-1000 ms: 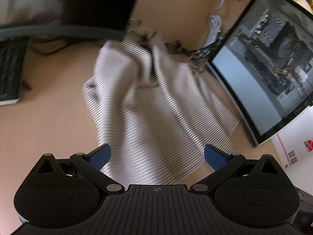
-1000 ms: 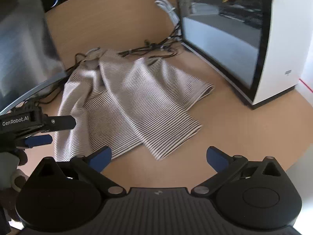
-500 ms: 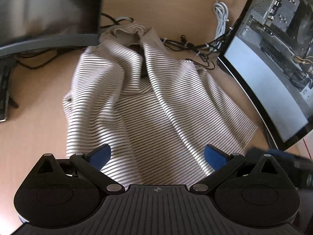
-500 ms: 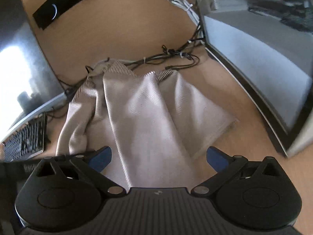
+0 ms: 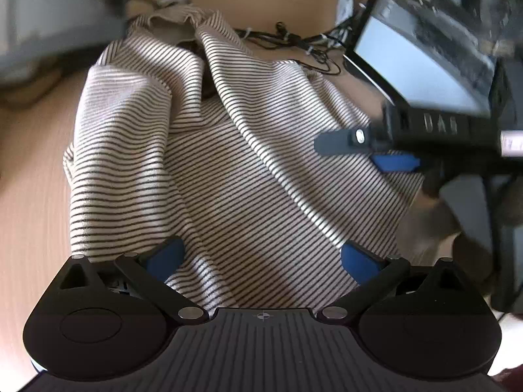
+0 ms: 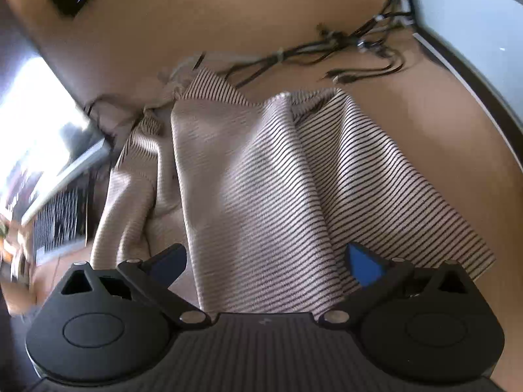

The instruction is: Fold clothes

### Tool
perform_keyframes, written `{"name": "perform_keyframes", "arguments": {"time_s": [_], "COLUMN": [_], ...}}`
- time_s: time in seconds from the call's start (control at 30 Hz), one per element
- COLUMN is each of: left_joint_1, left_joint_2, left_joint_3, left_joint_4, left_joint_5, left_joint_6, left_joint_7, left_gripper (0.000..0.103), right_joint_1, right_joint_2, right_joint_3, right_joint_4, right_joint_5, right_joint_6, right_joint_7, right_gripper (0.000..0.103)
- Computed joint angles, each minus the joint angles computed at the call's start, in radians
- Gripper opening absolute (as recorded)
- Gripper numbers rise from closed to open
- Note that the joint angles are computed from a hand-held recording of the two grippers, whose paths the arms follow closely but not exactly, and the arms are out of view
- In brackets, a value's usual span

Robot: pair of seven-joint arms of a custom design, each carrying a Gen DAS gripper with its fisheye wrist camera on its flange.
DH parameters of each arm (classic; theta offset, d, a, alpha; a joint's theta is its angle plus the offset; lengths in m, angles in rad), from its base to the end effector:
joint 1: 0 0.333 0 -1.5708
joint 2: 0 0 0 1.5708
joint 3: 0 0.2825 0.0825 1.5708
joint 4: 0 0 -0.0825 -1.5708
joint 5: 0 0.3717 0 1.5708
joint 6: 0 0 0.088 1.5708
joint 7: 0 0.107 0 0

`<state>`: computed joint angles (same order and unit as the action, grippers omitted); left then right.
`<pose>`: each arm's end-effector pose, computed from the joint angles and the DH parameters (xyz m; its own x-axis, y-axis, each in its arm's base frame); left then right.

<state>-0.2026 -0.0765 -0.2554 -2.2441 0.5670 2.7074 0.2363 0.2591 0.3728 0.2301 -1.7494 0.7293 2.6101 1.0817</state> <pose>0.4774 -0.2578 0.4275 0.3172 -0.9100 0.2668 -0.7351 -0.4137 -0.5371 0.5996 0.2861 0.3882 0.4581 -0.7701 -0.4439 -0.8365 -0.2046 -0.5083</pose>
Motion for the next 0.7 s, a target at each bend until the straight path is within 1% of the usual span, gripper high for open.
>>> {"name": "perform_keyframes", "arguments": {"time_s": [0.03, 0.07, 0.1, 0.17, 0.2, 0.23, 0.27, 0.3, 0.33, 0.37, 0.43, 0.47, 0.5, 0.53, 0.57, 0.6, 0.67, 0.7], "left_joint_1": [-0.003, -0.011, -0.033, -0.098, -0.098, -0.063, -0.011, 0.063, 0.111, 0.124, 0.090, 0.073, 0.052, 0.038, 0.030, 0.023, 0.017, 0.020], "left_joint_2": [-0.027, -0.055, -0.089, -0.160, -0.208, -0.256, -0.304, -0.353, -0.393, -0.411, -0.413, -0.410, -0.396, -0.382, -0.369, -0.359, -0.355, -0.349], "left_joint_3": [0.005, 0.014, 0.033, 0.083, 0.079, 0.046, -0.003, -0.077, -0.131, -0.151, -0.118, -0.102, -0.083, -0.074, -0.069, -0.064, -0.055, -0.053], "left_joint_4": [-0.036, -0.075, -0.116, -0.184, -0.220, -0.246, -0.264, -0.263, -0.256, -0.253, -0.268, -0.273, -0.272, -0.267, -0.262, -0.260, -0.276, -0.277], "left_joint_5": [-0.038, -0.104, -0.216, -0.454, -0.498, -0.472, -0.430, -0.349, -0.273, -0.238, -0.254, -0.266, -0.284, -0.288, -0.287, -0.286, -0.288, -0.280], "left_joint_6": [0.038, 0.078, 0.114, 0.148, 0.159, 0.154, 0.131, 0.062, -0.021, -0.077, -0.123, -0.142, -0.154, -0.169, -0.173, -0.172, -0.139, -0.129], "left_joint_7": [0.001, 0.036, 0.114, 0.268, 0.275, 0.241, 0.196, 0.135, 0.089, 0.076, 0.099, 0.116, 0.146, 0.178, 0.204, 0.224, 0.245, 0.258], "left_gripper": [0.103, 0.103, 0.103, 0.103, 0.103, 0.103, 0.103, 0.103, 0.103, 0.103, 0.103, 0.100, 0.085, 0.063, 0.059, 0.058, 0.056, 0.048], "right_joint_1": [0.000, 0.001, 0.002, 0.010, 0.014, 0.020, 0.027, 0.036, 0.045, 0.054, 0.073, 0.081, 0.087, 0.093, 0.099, 0.103, 0.109, 0.112], "right_joint_2": [-0.017, -0.035, -0.062, -0.122, -0.153, -0.183, -0.213, -0.236, -0.258, -0.280, -0.303, -0.311, -0.322, -0.332, -0.342, -0.343, -0.351, -0.350], "right_joint_3": [-0.003, -0.007, -0.010, -0.017, -0.020, -0.025, -0.030, -0.037, -0.043, -0.050, -0.061, -0.066, -0.069, -0.071, -0.074, -0.077, -0.083, -0.086], "right_joint_4": [-0.015, -0.029, -0.057, -0.125, -0.164, -0.202, -0.239, -0.267, -0.294, -0.320, -0.350, -0.363, -0.377, -0.391, -0.405, -0.411, -0.425, -0.428], "right_joint_5": [-0.016, -0.030, -0.038, -0.047, -0.040, -0.034, -0.028, -0.017, -0.006, 0.004, 0.014, 0.020, 0.037, 0.056, 0.074, 0.108, 0.192, 0.219], "right_joint_6": [-0.025, -0.050, -0.069, -0.094, -0.091, -0.087, -0.084, -0.077, -0.069, -0.062, -0.047, -0.037, -0.028, -0.018, -0.009, 0.003, 0.025, 0.033], "right_joint_7": [0.000, 0.000, -0.007, -0.028, -0.046, -0.064, -0.082, -0.079, -0.074, -0.068, -0.043, -0.036, -0.045, -0.055, -0.065, -0.082, -0.104, -0.108], "right_gripper": [0.103, 0.103, 0.103, 0.103, 0.103, 0.103, 0.103, 0.103, 0.103, 0.103, 0.103, 0.103, 0.103, 0.103, 0.103, 0.103, 0.103, 0.103]}}
